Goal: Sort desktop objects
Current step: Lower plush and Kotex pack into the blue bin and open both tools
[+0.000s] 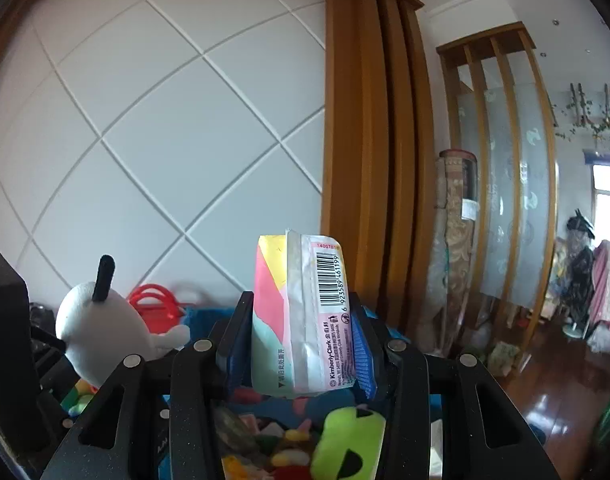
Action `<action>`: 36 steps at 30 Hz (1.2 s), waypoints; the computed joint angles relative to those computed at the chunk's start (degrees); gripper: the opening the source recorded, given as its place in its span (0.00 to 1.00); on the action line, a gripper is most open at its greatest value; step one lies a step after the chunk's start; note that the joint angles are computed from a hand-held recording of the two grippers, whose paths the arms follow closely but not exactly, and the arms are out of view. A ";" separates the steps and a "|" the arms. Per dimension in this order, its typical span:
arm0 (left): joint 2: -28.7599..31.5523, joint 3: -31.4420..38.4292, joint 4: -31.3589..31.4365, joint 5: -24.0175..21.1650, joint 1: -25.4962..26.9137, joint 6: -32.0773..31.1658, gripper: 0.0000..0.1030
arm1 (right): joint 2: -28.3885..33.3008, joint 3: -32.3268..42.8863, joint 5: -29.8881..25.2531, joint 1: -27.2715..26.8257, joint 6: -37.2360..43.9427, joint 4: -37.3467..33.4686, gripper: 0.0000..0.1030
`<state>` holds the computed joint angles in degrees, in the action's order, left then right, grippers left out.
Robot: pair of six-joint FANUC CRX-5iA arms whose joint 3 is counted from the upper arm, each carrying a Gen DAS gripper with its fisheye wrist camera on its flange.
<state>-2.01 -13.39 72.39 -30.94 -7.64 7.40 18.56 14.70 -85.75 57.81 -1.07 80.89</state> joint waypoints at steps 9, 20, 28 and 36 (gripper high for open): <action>14.69 25.27 -32.87 -14.64 0.00 29.53 0.40 | -2.18 -3.10 12.41 -10.02 -2.92 -13.25 0.42; 23.81 37.64 -39.99 -26.90 0.76 37.49 0.42 | 1.75 2.13 10.50 -12.01 5.11 -22.59 0.42; 24.94 39.01 -40.52 -27.00 1.19 36.44 0.48 | 3.84 3.95 8.22 -11.57 6.70 -21.19 0.44; 24.64 37.97 -39.48 -25.51 1.49 35.39 0.66 | 4.77 4.50 6.27 -11.63 6.52 -17.97 0.84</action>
<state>22.62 24.59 32.91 -56.45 -6.15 42.79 23.32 19.20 -79.48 46.18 5.45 62.92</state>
